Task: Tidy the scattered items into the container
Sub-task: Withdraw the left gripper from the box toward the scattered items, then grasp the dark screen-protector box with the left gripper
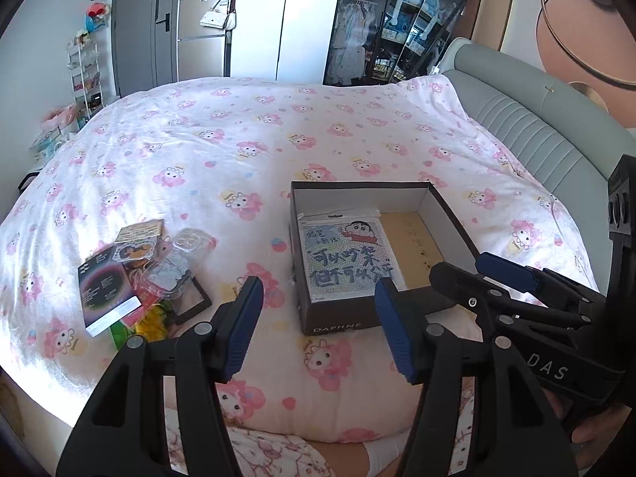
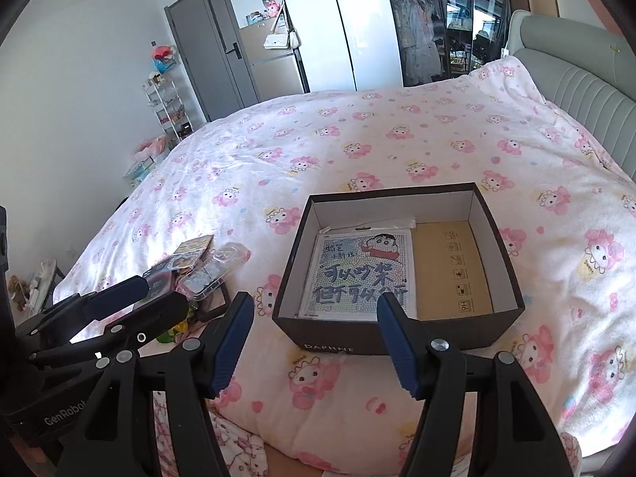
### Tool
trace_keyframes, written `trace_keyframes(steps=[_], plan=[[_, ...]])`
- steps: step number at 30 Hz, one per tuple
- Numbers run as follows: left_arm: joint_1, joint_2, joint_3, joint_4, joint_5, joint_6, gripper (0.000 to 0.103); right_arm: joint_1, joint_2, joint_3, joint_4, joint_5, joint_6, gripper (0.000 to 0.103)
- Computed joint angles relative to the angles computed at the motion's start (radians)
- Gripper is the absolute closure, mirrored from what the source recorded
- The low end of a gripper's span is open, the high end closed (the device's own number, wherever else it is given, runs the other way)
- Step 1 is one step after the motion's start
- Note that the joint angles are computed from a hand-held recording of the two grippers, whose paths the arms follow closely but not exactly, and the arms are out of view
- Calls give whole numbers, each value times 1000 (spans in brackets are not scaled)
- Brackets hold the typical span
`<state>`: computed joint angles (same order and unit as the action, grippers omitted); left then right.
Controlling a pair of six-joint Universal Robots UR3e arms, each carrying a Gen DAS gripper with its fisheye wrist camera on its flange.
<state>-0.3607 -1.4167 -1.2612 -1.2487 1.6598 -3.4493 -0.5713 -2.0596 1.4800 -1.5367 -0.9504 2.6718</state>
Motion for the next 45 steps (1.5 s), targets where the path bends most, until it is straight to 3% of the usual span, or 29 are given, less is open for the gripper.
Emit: trace_keyframes(steps=[15,22,25,33,40,45], plan=[[274,305,-302,-60,-154,104,42,341,79,96,-211,-112,209,42],[242,280,-323,-31,-148,89,42,270,40,144,-152,-59,132,42],[218,261,-328,-12,-141,79,42,211,0,232,-140,1,43,42],[233,265,-368,1,-124,71,41,276,74,243,-232,-32,108,42],[452,405,-431,-74,-215,173,41,470,211,165,-376,-111,223,42],[719,537,-480,-187,-340,320,41,616,344,79,-457,-159,287,42]])
